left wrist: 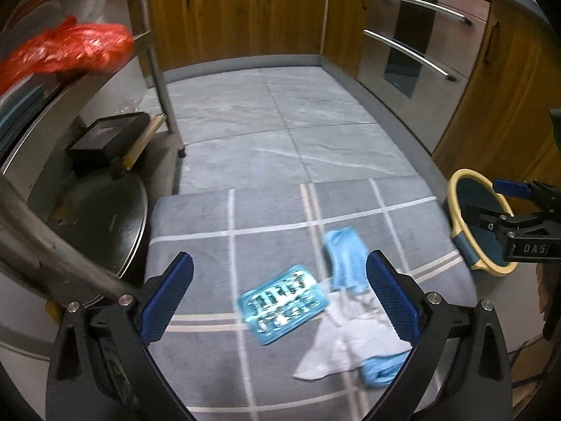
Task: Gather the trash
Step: 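Move both tools back over the masks and blister pack on the mat, then grasp the teal blister pack with the left tool while the right tool grasps a blue mask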
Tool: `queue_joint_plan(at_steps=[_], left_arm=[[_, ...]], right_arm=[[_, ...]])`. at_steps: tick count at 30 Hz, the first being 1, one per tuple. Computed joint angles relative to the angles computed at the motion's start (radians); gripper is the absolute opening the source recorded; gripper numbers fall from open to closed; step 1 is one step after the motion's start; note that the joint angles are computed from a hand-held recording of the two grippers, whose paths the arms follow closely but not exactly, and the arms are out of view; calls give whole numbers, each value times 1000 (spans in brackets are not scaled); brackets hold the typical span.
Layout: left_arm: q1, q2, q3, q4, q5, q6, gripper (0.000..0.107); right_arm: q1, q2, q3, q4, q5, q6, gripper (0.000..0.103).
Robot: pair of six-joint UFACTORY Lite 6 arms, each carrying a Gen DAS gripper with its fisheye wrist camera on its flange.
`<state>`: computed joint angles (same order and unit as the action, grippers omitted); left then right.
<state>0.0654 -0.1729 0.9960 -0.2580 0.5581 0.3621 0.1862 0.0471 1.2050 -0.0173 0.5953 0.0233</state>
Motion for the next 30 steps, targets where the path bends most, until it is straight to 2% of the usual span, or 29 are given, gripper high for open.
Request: queue_joint_plan(at_steps=[7, 11, 15, 21, 26, 30], left_arm=[[41, 66, -31, 17, -33, 88, 97], [10, 135, -62, 97, -91, 95, 97], [5, 204, -78, 63, -127, 132, 97], [-15, 282, -115, -86, -178, 326, 97], [-29, 336, -118, -206, -210, 468, 97], [-49, 377, -118, -128, -242, 428, 97]], right_arm=[[114, 164, 109, 26, 29, 157, 96], [156, 228, 151, -76, 43, 233, 96], [151, 269, 171, -110, 41, 254, 96], [133, 357, 217, -43, 41, 215, 93], [173, 427, 257, -55, 44, 175, 79], [187, 468, 287, -28, 55, 126, 70]])
